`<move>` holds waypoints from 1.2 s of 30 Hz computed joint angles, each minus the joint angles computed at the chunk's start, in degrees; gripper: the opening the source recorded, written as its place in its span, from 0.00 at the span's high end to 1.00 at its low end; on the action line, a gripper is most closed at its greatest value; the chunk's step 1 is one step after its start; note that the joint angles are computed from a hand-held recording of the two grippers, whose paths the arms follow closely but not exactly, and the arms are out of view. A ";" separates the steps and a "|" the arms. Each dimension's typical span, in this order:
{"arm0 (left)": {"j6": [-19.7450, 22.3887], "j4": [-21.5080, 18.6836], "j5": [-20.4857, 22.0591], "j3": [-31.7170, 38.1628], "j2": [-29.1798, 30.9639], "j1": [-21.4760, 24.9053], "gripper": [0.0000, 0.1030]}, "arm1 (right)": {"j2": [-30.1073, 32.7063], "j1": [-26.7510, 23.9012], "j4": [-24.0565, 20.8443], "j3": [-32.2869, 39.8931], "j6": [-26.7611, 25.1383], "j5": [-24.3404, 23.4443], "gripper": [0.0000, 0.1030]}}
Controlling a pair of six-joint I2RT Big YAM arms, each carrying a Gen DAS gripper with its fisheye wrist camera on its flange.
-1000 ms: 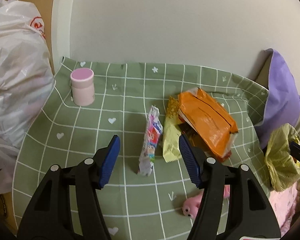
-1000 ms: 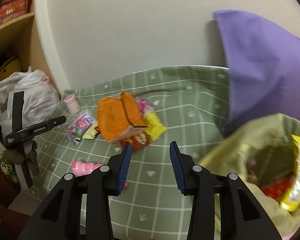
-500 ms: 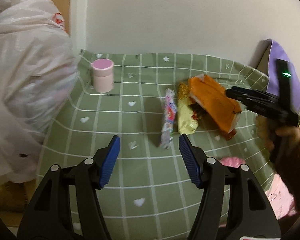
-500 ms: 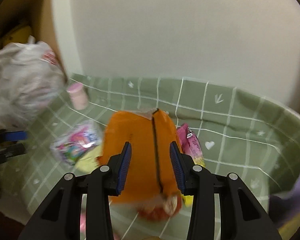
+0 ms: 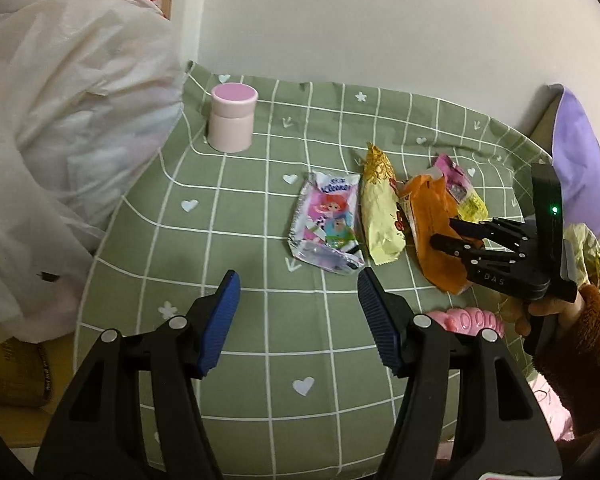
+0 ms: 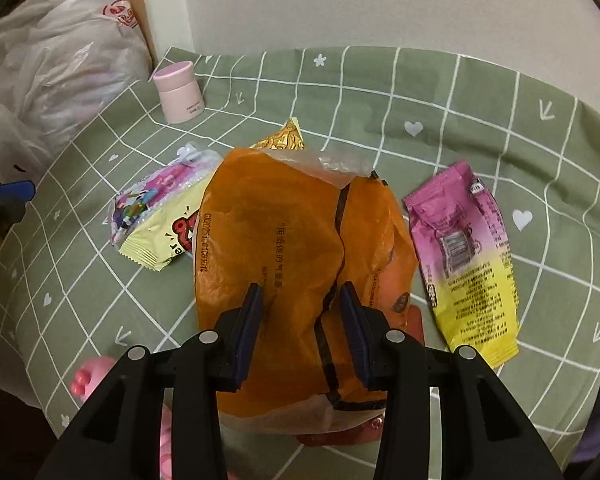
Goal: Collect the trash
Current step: 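Grasp the pink-yellow candy wrapper with the left tool while the right tool holds the chip bag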
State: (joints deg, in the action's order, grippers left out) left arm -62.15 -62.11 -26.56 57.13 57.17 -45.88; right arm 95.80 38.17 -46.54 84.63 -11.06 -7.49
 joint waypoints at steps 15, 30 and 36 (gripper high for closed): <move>1.97 8.91 3.25 0.06 3.23 0.55 0.44 | -16.75 -7.26 6.64 -8.26 12.11 -6.54 0.91; 27.03 23.53 18.60 17.56 24.54 7.42 0.44 | -29.24 -11.44 4.75 -22.20 14.21 1.51 0.91; 22.15 17.71 25.95 31.83 38.94 11.45 0.44 | -31.39 -11.96 3.67 -24.92 12.72 2.96 0.91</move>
